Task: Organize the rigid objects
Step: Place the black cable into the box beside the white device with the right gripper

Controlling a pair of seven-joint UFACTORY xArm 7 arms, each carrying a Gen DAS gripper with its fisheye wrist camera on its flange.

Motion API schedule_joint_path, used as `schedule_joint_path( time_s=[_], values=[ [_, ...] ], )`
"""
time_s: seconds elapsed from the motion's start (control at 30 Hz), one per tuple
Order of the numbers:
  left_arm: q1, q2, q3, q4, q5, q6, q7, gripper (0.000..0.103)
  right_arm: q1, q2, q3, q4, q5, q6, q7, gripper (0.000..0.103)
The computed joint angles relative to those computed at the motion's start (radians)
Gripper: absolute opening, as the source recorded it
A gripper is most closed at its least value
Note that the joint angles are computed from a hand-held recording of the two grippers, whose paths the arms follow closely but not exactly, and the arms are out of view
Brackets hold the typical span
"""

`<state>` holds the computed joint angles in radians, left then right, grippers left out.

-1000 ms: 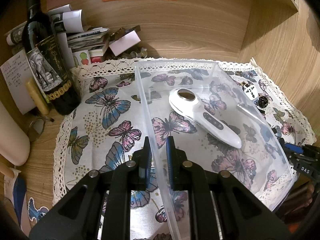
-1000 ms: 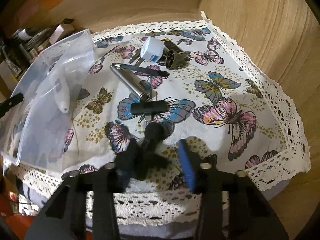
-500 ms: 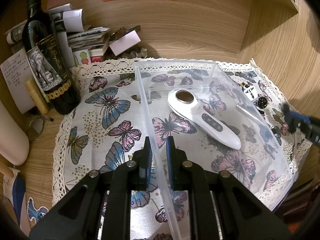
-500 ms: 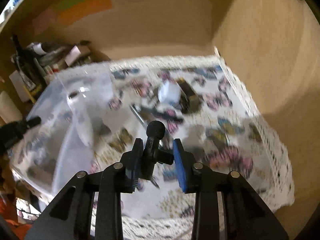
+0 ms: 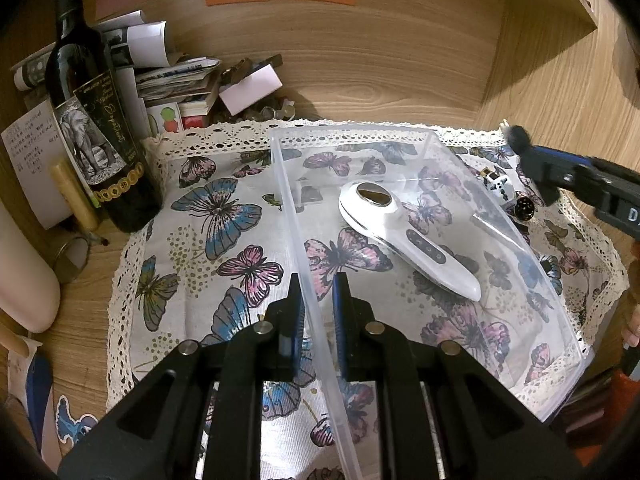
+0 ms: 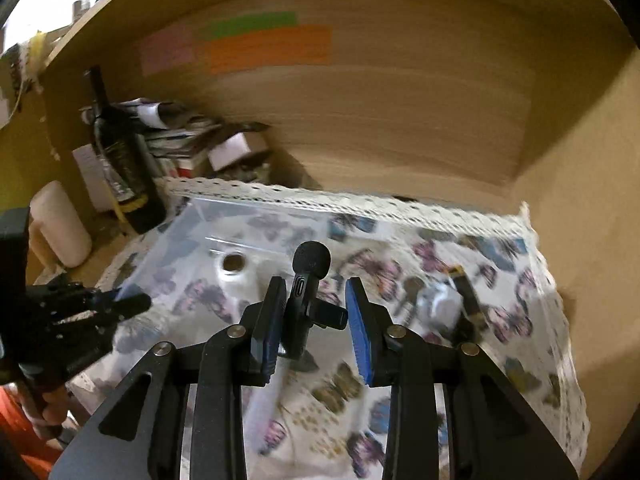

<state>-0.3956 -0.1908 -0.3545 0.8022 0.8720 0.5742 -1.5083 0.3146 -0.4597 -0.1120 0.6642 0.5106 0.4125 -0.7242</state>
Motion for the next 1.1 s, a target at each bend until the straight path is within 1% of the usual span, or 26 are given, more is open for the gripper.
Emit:
schedule_joint_path(
  time_s=[0.1, 0.17, 0.43, 0.63, 0.8, 0.93, 1.1],
  values=[
    [0.0, -0.001, 0.002, -0.001, 0.0, -0.002, 0.002, 0.013, 0.023, 0.032, 0.007, 0.02, 0.003, 0.004, -0.028, 0.028],
    [0.0, -0.002, 0.001, -0.002, -0.001, -0.003, 0.001, 0.013, 0.025, 0.057, 0.02, 0.034, -0.003, 0.01, -0.038, 0.028],
    [0.004, -0.005, 0.001, -0.005, -0.003, -0.008, 0.002, 0.013, -0.002, 0.153, 0.076, 0.079, -0.038, 0.016, -0.032, 0.028],
    [0.005, -0.005, 0.0, -0.006, -0.003, -0.008, 0.001, 0.013, -0.018, 0.19, 0.089, 0.101, -0.031, 0.046, -0.046, 0.028],
    [0.006, -0.006, 0.0, -0.007, -0.004, -0.01, 0.003, 0.013, -0.032, 0.191, 0.107, 0.1, -0.042, 0.055, -0.046, 0.029],
    [0.006, -0.007, -0.001, -0.008, -0.005, -0.009, 0.004, 0.013, -0.032, 0.173, 0.096, 0.099, -0.013, 0.061, -0.059, 0.036],
    [0.007, -0.009, -0.002, -0.01, -0.007, -0.01, 0.004, 0.013, -0.037, 0.136, 0.078, 0.09, 0.007, 0.064, -0.064, 0.037]
  ],
)
